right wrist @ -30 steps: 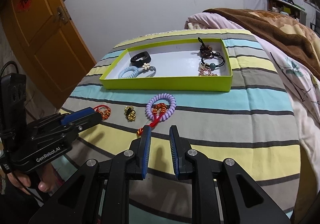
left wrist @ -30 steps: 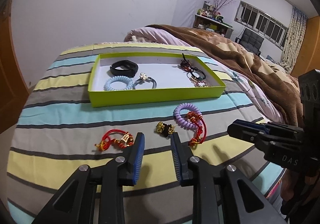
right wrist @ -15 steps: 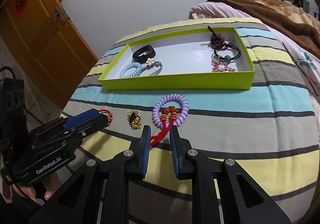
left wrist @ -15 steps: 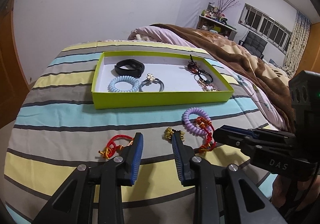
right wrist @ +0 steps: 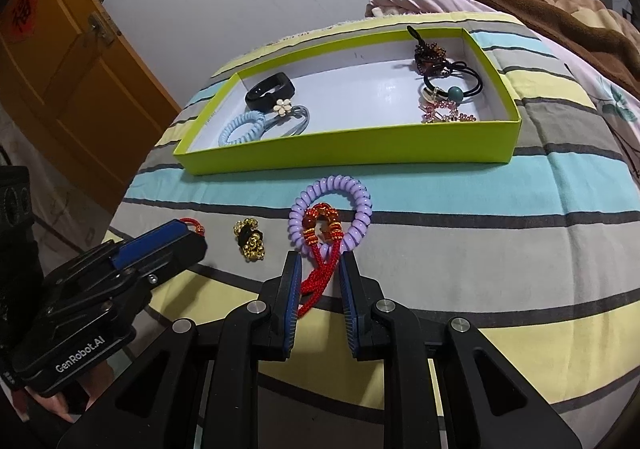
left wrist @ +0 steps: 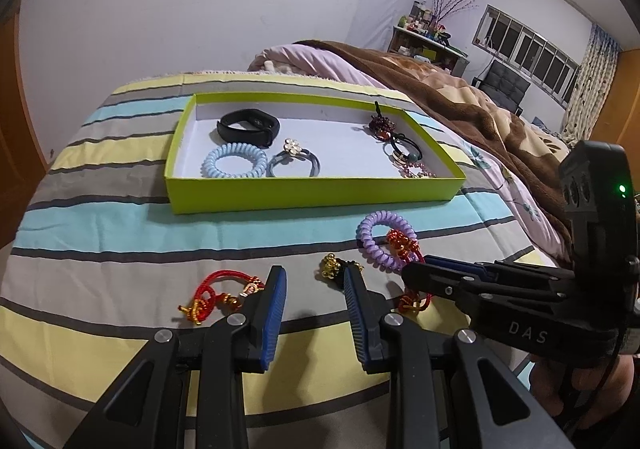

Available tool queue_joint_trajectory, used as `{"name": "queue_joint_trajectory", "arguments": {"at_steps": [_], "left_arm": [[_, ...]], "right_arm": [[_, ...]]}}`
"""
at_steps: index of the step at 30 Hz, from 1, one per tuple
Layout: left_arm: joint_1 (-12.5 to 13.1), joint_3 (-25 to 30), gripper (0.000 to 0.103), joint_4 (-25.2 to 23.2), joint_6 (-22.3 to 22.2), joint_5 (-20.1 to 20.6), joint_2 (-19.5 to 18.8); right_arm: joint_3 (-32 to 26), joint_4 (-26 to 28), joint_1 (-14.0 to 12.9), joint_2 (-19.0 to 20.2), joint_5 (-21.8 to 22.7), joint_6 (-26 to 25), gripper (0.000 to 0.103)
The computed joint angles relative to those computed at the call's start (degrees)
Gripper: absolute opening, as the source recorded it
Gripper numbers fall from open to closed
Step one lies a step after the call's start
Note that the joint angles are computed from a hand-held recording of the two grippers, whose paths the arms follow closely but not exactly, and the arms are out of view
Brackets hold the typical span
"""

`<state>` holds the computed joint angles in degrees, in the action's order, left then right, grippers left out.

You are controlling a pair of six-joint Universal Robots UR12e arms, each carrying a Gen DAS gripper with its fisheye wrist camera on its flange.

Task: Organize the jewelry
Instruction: 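Lower the left tool onto the gold beaded charm while the right lowers onto the red knotted cord, then grasp the gold beaded charm with the left tool while the right grasps the red knotted cord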

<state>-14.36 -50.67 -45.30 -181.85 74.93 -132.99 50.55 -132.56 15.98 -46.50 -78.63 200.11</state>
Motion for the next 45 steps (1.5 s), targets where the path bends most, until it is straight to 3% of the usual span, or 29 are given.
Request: {"name": "queue_joint_trajectory", "arguments": {"at_steps": [1,3,14,21,25,29,31,33,45], "left_arm": [[0.00,0.26,0.029,-0.30,-0.10,-0.29,-0.17],[-0.03,0.82,0.030,-0.74,-0.22,-0.59,-0.53],[-0.65,4.66,0.038,-4.83,1.46,-1.82,-2.92],[-1.32,6.94,0.038,-5.73,2.24,0.51,-4.31],[-2.10,8.06,0.038,-6.21,4.57,4.17,-4.94],[-2.88,8.25,0.026,-5.96,6.55,8.43,-5.05],[-2.77,7.89,0.025,-5.75,6.29,8.16,-4.84],[-2.66,7.29,0.024,-5.34,6.01,8.06,-4.51],[-2.05,3.70,0.024,-3.67,4.91,7.43,-2.37]], "right_arm": [[0.03,0.09,0.07,-0.03,-0.33,-0.46,0.019],[-0.12,0.44,0.19,0.02,-1.09,-1.09,0.009],[2.07,-2.50,-0.10,-1.14,-2.19,-1.68,0.003],[2.71,-2.43,-0.69,-1.29,0.14,-1.45,0.003],[2.79,-2.44,-0.65,-1.36,-0.15,-2.46,0.003],[2.63,-1.90,-0.58,-1.36,-0.54,-3.47,0.003],[2.64,-1.73,-0.55,-1.41,-0.91,-3.96,0.006],[2.72,-1.68,-0.54,-1.48,-1.21,-4.48,0.016],[-0.08,1.62,0.42,-0.28,-4.23,-10.76,0.017]]}}
